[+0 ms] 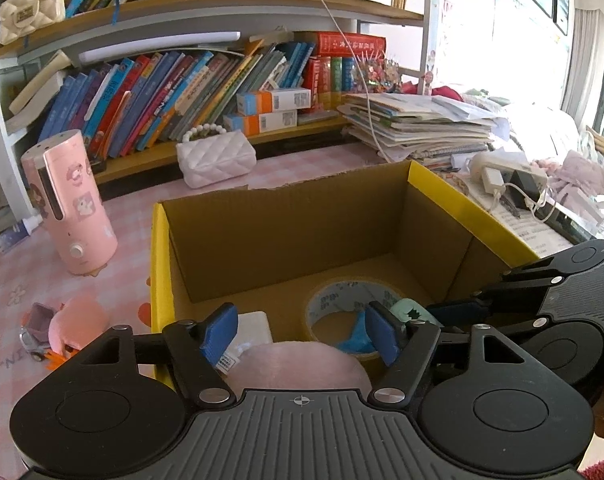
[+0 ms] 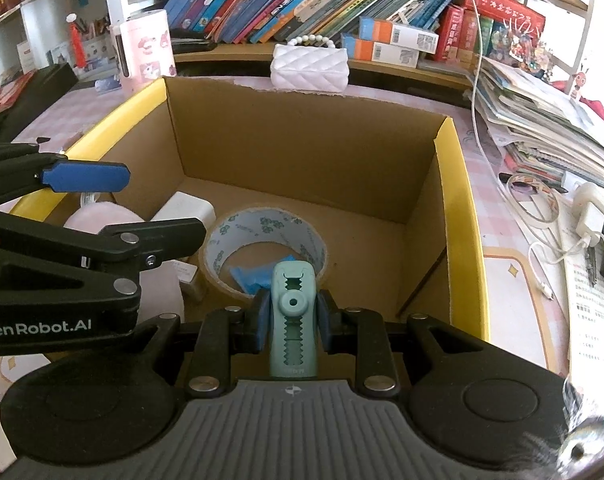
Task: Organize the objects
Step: 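Lower and release the plug with the left tool while the right tool drops the green clip, then withdraw both tools up and away from the yellow box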
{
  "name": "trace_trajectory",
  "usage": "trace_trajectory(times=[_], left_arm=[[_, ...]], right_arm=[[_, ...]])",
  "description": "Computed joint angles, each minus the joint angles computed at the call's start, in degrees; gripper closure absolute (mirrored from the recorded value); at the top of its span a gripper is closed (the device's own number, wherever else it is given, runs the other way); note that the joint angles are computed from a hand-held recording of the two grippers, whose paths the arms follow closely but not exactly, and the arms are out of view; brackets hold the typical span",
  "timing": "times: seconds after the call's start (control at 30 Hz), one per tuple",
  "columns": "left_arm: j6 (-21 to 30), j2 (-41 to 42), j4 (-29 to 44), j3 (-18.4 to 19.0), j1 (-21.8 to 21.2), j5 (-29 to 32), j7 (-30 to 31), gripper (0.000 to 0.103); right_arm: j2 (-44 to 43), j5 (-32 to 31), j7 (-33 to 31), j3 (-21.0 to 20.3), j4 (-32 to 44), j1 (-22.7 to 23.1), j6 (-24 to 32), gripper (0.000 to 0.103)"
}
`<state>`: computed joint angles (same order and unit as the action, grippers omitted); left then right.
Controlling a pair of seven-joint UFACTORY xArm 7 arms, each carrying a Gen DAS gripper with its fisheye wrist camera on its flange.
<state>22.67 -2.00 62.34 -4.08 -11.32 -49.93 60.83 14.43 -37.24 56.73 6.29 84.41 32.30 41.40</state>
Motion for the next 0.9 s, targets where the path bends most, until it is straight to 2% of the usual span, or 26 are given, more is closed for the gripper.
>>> trace_trajectory(times=[0.07,0.13,0.2,0.23,0.3,0.47,0.63,0.9], left_arm=[[-0.21,-0.21,-0.2,-0.05,0.04,0.58,-0.93,0.029],[-0.47,-0.86,-0.6,0.04,-0.01,0.73,-1.95,0.019],[-0.97,-2.22,-1.46,0.51,-0.32,-2.05,0.37,0.012],[-1.56,-2.86,-1.95,0.84,-0.63,-3.98,1.99,0.011],[-1.7,-4.36,-2.73,1.73,-1.21,-7.73,4.52,0.01],[-0.98,-8.26,-4.44,4.18,-2.17,-15.0,8.1,0.009],[-0.93,-13.29,-7.76,6.77,-2.99,-20.71,13.07,0.007],[2.99,-19.74,-12.71,10.69,-2.48,-20.23,14.98,0.007]], right_arm=[[0.26,-0.25,0.37,-0.07,0.34,0.19,0.34,0.078],[0.36,-0.77,1.0,-0.17,0.47,0.49,0.43,0.075],[-0.12,-2.26,3.2,-0.44,-0.17,1.05,0.13,0.072],[-0.51,-2.94,4.4,-0.5,-0.65,1.18,-0.25,0.07],[-1.55,-4.54,6.6,-0.44,-1.82,1.29,-1.57,0.059],[-3.08,-11.33,13.04,0.25,-2.47,2.78,0.87,0.051],[-4.94,-18.51,21.23,1.88,-3.36,4.37,5.87,0.046],[-6.39,-24.7,32.7,5.97,-2.91,7.46,18.5,0.046]])
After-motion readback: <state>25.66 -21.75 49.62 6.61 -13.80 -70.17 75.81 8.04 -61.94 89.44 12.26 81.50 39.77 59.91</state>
